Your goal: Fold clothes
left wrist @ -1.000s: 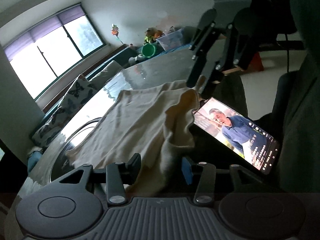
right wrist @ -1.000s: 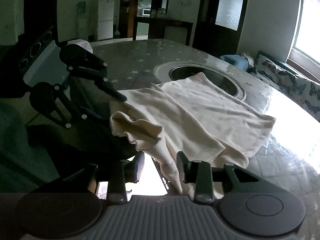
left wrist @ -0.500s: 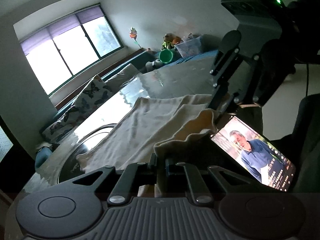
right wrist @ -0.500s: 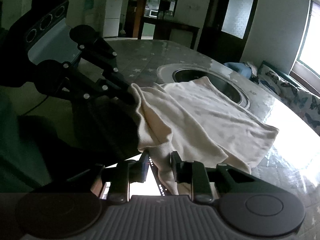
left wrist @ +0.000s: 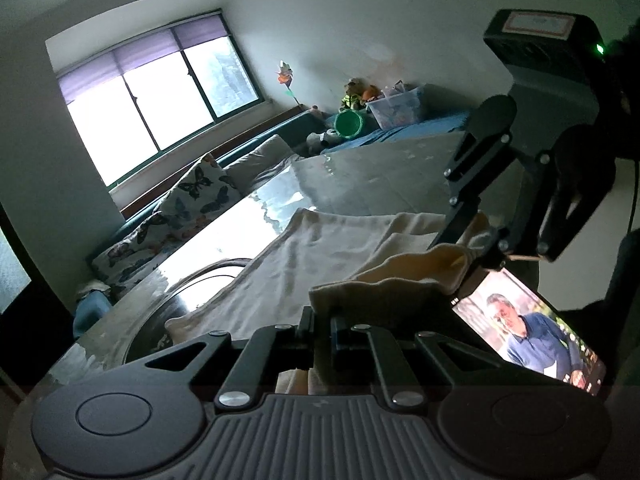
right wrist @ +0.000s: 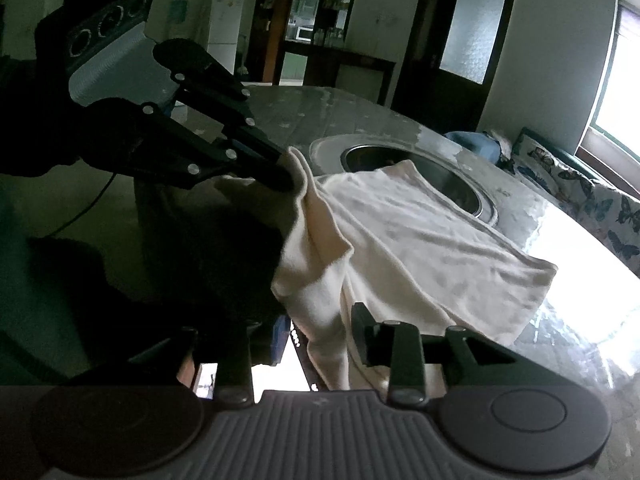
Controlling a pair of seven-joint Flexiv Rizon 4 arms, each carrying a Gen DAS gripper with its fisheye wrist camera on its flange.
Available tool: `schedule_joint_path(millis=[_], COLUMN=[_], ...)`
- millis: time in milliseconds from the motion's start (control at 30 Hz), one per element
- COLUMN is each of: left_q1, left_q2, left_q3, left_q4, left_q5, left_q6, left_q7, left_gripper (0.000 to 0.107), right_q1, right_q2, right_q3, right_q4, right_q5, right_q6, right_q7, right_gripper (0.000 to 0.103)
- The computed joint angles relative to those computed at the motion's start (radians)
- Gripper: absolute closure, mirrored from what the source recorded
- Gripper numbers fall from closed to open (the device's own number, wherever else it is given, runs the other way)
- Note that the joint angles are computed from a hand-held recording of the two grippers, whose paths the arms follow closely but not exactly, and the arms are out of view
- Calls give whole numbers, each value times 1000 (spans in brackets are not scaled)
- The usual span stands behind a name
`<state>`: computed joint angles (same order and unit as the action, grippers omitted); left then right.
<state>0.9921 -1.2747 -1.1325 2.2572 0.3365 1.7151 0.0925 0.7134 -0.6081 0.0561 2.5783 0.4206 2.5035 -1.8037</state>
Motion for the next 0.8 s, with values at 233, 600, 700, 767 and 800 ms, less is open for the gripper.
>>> schedule_joint_path(millis=[233, 600, 700, 767, 800], left_q1=[-21, 33, 38, 34, 32], left_q2=[5, 11, 26, 35, 37], left_q3=[0, 17, 33, 46, 52], left_q4=[-25, 17, 23, 24, 23], left_q5=[-20, -11, -5, -2, -1], left_q6=[-15, -19, -10, 0, 4], left_q7=[-17, 23, 28, 28, 29], left_gripper=[99, 60, 56, 47, 46], right_q1=[-47, -99, -94, -97, -96], right_q2=[-7, -9, -6, -3, -2], right_q3=[14, 40, 39, 41, 42], right_q4=[-18, -13, -13, -12, -12], right_q5=[-19, -44, -38, -42, -40], right_q6=[6, 94, 104, 109, 114], right_q7=[49, 147, 152, 158, 161], right_gripper=[92, 95, 95, 95, 95])
